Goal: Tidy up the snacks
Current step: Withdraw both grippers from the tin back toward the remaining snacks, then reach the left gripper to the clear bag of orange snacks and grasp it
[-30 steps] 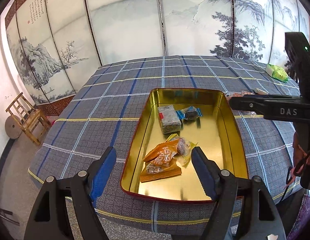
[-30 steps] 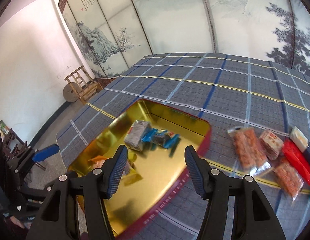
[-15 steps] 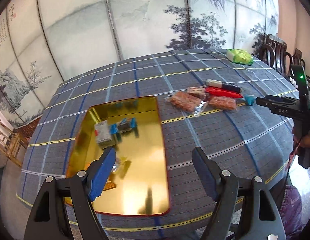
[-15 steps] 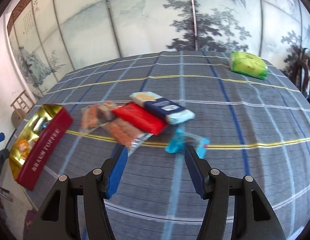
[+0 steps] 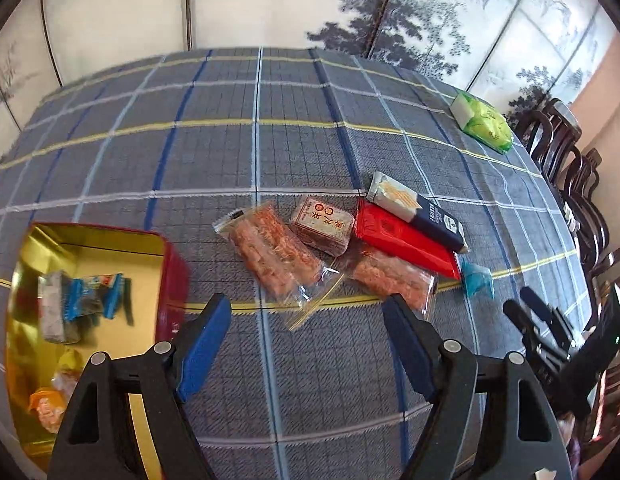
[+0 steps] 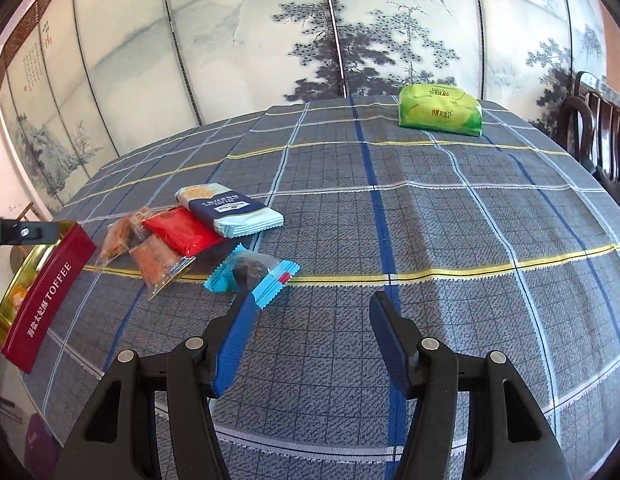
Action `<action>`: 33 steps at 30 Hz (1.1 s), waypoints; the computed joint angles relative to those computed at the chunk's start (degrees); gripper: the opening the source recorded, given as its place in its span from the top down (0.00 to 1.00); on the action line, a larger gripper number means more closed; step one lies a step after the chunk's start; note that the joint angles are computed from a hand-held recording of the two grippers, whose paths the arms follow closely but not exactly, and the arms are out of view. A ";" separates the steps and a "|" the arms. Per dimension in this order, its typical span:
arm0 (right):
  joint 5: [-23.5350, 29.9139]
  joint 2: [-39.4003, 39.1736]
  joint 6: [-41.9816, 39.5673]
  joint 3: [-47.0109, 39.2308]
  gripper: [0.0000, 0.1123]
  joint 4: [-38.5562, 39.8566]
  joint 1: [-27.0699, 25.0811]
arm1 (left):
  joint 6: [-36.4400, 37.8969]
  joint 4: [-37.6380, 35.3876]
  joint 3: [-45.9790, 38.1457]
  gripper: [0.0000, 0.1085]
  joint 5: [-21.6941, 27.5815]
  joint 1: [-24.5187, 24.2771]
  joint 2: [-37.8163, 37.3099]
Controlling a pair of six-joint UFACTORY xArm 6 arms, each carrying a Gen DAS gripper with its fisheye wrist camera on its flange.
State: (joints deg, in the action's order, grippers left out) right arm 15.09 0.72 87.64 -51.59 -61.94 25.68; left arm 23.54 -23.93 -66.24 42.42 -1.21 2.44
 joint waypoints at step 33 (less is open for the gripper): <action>-12.02 0.61 8.16 2.38 0.44 -4.91 -4.82 | -21.87 22.55 -16.34 0.50 4.87 -5.43 17.07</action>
State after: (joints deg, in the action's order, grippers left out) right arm 3.07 1.33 95.80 -49.20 -66.85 20.86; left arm 1.67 -1.38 -82.58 47.29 -6.64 19.51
